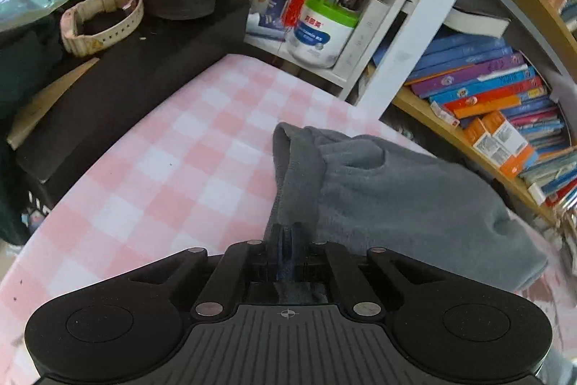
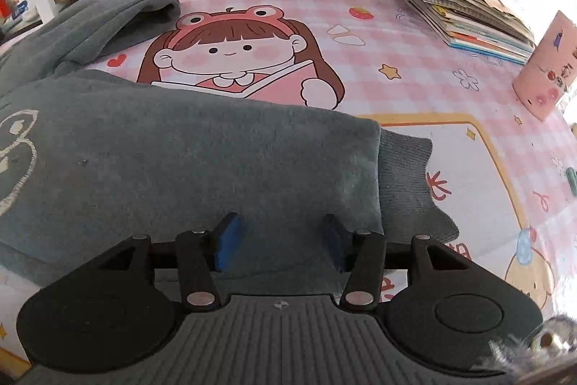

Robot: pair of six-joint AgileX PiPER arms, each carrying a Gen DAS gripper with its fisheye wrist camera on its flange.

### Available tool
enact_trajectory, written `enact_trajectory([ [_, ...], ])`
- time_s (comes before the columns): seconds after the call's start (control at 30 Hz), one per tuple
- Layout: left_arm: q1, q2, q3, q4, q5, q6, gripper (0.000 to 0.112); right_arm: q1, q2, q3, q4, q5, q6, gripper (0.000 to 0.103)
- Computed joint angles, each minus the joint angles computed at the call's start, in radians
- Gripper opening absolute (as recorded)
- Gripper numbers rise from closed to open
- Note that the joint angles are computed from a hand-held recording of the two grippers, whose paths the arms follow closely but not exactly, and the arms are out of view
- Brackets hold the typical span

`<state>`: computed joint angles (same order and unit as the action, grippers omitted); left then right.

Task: Fold clothes

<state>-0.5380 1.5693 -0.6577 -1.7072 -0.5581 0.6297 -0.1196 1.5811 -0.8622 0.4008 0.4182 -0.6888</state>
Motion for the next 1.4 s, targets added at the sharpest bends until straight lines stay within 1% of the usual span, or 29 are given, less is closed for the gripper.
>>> enact_trajectory([
  [0.03,-0.004,-0.004,0.005,0.009,-0.007,-0.016,0.01,-0.005,0.002,-0.002,0.014,0.003,-0.009,0.05],
  [0.1,-0.053,-0.034,0.022,0.004,-0.091,-0.044,0.009,-0.013,0.004,-0.003,0.033,0.008,-0.025,0.05],
  [0.13,-0.072,-0.047,0.036,0.049,-0.096,-0.088,0.009,-0.013,0.004,-0.002,0.037,0.007,-0.029,0.05],
  [0.2,-0.101,-0.064,0.062,0.16,-0.089,-0.187,0.009,-0.012,0.006,-0.002,0.042,0.003,-0.032,0.051],
  [0.3,-0.065,-0.023,0.051,0.253,0.032,-0.264,0.008,-0.002,0.009,-0.006,0.037,0.001,-0.023,0.052],
  [0.37,-0.058,0.008,0.065,0.299,0.043,-0.386,0.007,0.005,0.008,-0.007,0.024,0.001,-0.017,0.052],
  [0.4,-0.054,0.018,0.078,0.314,0.044,-0.441,0.002,0.006,0.007,-0.007,0.02,0.001,-0.016,0.052],
  [0.43,-0.055,0.019,0.092,0.317,0.042,-0.471,0.001,0.002,0.006,-0.005,0.03,0.003,-0.026,0.052],
  [0.5,-0.091,-0.006,0.121,0.251,-0.002,-0.447,0.002,-0.011,0.005,-0.004,0.067,0.019,-0.063,0.053],
  [0.6,-0.135,-0.033,0.112,0.057,-0.061,-0.281,0.002,-0.023,0.009,-0.013,0.114,0.059,-0.121,0.056],
  [0.7,-0.155,-0.059,0.116,0.014,-0.081,-0.217,0.002,-0.005,0.018,-0.043,0.142,0.092,-0.143,0.055],
  [0.77,-0.193,-0.08,0.116,0.003,-0.145,-0.223,0.002,0.001,0.034,-0.083,0.199,0.13,-0.165,0.055],
  [0.8,-0.217,-0.091,0.117,0.009,-0.183,-0.237,0.002,0.0,0.055,-0.121,0.251,0.164,-0.177,0.055],
  [0.83,-0.222,-0.097,0.116,0.02,-0.195,-0.241,0.002,0.0,0.077,-0.162,0.3,0.198,-0.184,0.055],
  [0.93,-0.196,-0.09,0.098,0.034,-0.171,-0.214,0.002,0.005,0.196,-0.335,0.441,0.33,-0.125,0.055],
  [1.0,-0.18,-0.072,0.088,0.046,-0.15,-0.222,0.002,-0.002,0.299,-0.453,0.541,0.407,-0.073,0.055],
  [1.1,-0.17,-0.043,0.081,0.059,-0.124,-0.248,0.002,0.022,0.452,-0.65,0.631,0.482,0.105,0.057],
  [1.2,-0.154,-0.02,0.076,0.02,-0.088,-0.223,0.002,0.059,0.595,-0.858,0.637,0.532,0.283,0.058],
  [1.23,-0.146,-0.011,0.077,0.011,-0.074,-0.221,0.002,0.076,0.634,-0.919,0.613,0.532,0.341,0.058],
  [1.27,-0.149,-0.014,0.093,0.035,-0.072,-0.26,0.002,0.093,0.672,-0.982,0.584,0.532,0.402,0.058],
  [1.3,-0.153,-0.019,0.109,0.06,-0.071,-0.304,0.002,0.106,0.713,-1.051,0.552,0.544,0.462,0.056],
  [1.33,-0.156,-0.024,0.115,0.062,-0.071,-0.314,0.002,0.119,0.757,-1.126,0.519,0.561,0.524,0.055],
  [1.4,-0.161,-0.022,0.113,0.052,-0.075,-0.296,0.002,0.138,0.843,-1.259,0.485,0.602,0.624,0.049],
])
